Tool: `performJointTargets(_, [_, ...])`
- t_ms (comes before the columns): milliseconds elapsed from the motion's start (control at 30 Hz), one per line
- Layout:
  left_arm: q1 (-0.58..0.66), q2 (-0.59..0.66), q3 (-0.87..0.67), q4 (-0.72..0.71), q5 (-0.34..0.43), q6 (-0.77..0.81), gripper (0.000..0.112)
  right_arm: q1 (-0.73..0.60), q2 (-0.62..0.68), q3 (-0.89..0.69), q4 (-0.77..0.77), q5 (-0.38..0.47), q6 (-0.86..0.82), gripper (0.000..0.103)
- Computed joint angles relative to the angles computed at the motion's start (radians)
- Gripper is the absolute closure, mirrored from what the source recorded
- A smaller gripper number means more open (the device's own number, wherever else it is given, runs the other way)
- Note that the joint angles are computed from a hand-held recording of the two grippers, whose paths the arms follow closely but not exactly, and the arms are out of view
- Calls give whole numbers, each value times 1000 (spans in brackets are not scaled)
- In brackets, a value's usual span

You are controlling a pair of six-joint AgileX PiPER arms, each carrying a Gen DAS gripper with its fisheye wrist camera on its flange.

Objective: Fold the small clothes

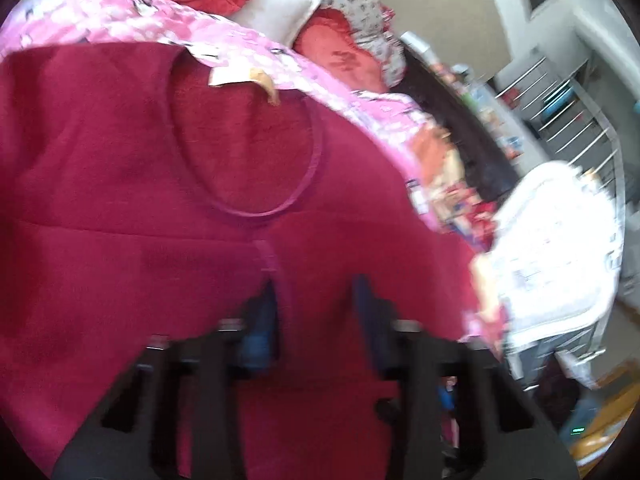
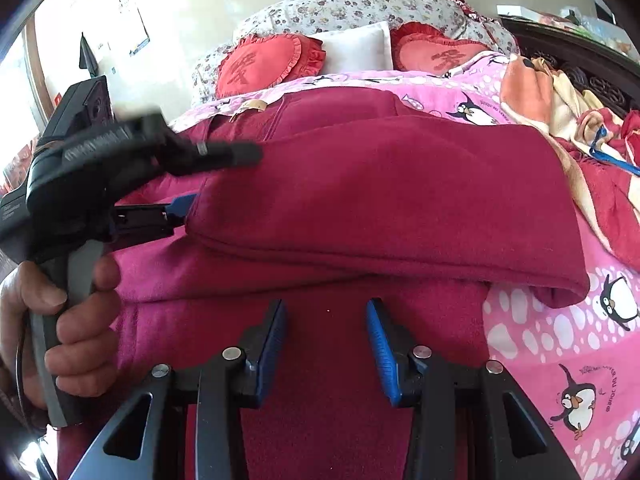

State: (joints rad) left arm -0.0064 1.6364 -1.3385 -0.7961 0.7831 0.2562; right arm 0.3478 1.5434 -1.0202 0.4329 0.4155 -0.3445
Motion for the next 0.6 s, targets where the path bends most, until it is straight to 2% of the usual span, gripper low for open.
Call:
performJointTargets(133, [-49, -28, -12, 136, -30, -92, 103, 13, 3, -3, -40, -5, 38, 61])
performJointTargets(300, [-136, -153, 7, 520, -93, -370, 105, 20, 3, -4, -63, -9, 61, 61])
performJointTargets(333, [-126, -199, 33, 548, -104, -395, 105, 21, 4, -6, -67, -10, 65, 61])
performJointTargets(433, [-50, -311, 80, 539, -72, -387, 105, 24, 3, -4, -81, -13, 76, 61])
performJointTargets(533, [20, -387, 116, 609, -25, -403, 105, 26, 3, -4, -92, -15, 85, 60])
performJointTargets(600, [82, -421, 144, 589, -3, -366, 105, 24, 4, -5, -86, -14, 79, 60])
